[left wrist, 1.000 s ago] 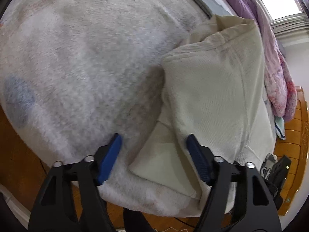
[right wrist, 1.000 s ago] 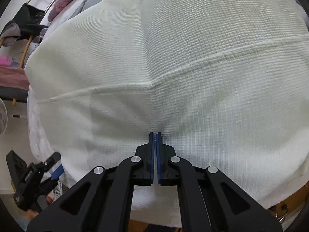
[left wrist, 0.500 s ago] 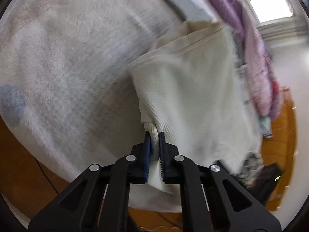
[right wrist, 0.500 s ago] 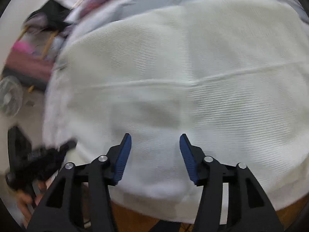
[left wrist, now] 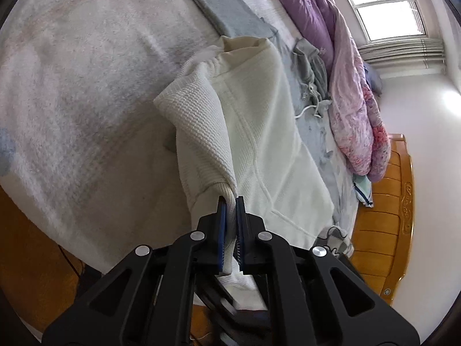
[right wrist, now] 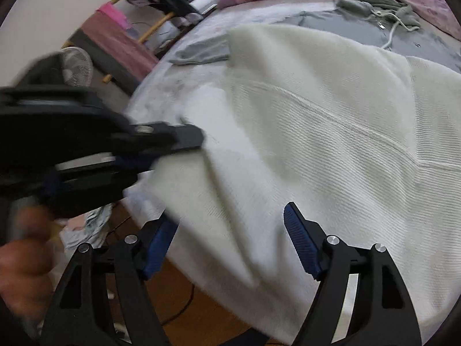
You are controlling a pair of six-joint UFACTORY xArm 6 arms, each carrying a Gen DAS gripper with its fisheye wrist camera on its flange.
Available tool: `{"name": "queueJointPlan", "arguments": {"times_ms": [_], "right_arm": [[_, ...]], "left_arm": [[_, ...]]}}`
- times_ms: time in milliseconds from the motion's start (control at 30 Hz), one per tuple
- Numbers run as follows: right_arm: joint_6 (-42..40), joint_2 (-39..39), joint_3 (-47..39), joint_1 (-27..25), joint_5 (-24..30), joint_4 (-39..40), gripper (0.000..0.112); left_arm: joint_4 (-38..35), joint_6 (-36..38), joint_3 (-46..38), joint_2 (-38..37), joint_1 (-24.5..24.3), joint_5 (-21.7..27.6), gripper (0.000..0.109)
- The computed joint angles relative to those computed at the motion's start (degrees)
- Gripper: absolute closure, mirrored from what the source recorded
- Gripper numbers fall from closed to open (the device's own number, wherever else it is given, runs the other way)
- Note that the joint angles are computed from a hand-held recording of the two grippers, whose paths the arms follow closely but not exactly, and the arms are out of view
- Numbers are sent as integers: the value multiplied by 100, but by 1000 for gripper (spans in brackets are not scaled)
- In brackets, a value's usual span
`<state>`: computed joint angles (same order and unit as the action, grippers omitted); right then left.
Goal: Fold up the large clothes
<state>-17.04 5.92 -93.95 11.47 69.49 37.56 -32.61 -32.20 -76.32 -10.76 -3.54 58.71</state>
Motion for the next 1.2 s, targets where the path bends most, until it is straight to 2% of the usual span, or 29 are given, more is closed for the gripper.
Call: {"name": "queueJointPlan", "arguments": {"times_ms": [67, 167, 200, 267, 300, 367, 400, 433, 467, 500, 533, 633, 767, 933, 967, 1000, 1067, 1167, 1200], "right_arm": [[246, 184, -57, 102, -306, -147, 41], [438, 328, -181, 153, -483, -164, 44], [432, 322, -186, 161, -500, -154, 49], [551, 397, -361, 159, -428, -151, 82], [697, 514, -551, 185, -385, -223, 93], [983, 550, -712, 30, -192, -94, 99], [1131, 601, -800, -55, -140, -8, 101], [1242, 600, -838, -141, -105, 97, 101], [1347, 568, -832, -282, -68, 293, 101], [1425, 522, -820, -400, -43, 416, 101], [1529, 470, -795, -543, -47, 540, 101], [1809, 298, -665, -1010, -84, 1010, 101], [2089, -147, -70, -1867, -354, 1889, 101], [2657, -738, 976, -2816, -854, 2544, 101], [2805, -858, 1208, -2952, -954, 2544, 101], [2952, -974, 1446, -3070, -1037, 2563, 101], [3349, -1195, 1931, -3273, -1128, 2527, 101], [3703, -1326, 2306, -3416, -1137, 2228, 101], [3721, -1328, 2339, -3479, -1089, 2145, 101]], "left_arm": [[133, 8, -120, 69, -59, 61, 103], [322, -25, -352, 243, -179, 102, 103], [409, -48, -469, 332, -220, 124, 103], [636, -89, -803, 578, -317, 246, 103], [705, -55, -939, 669, -348, 320, 102], [831, -59, -1309, 886, -452, 446, 100], [920, -72, -1424, 927, -514, 410, 91], [970, -27, -1453, 906, -543, 336, 74], [1046, 13, -1484, 861, -637, 88, 64], [1120, 10, -1501, 815, -720, -145, 46], [1234, -21, -1566, 785, -824, -423, 41], [1390, -30, -1922, 927, -1020, -780, 39], [2166, -688, -2309, 1226, -1218, -933, 38], [2845, -1184, -2960, 1846, -1431, -529, 37], [2850, -1076, -3212, 2105, -1510, -350, 33], [2639, -873, -3223, 2158, -1502, -344, 20], [2048, -284, -3517, 2500, -1628, -293, 19], [2126, 109, -4264, 3033, -1947, 32, 19], [2054, 165, -4328, 3068, -2025, -73, 19]]}}
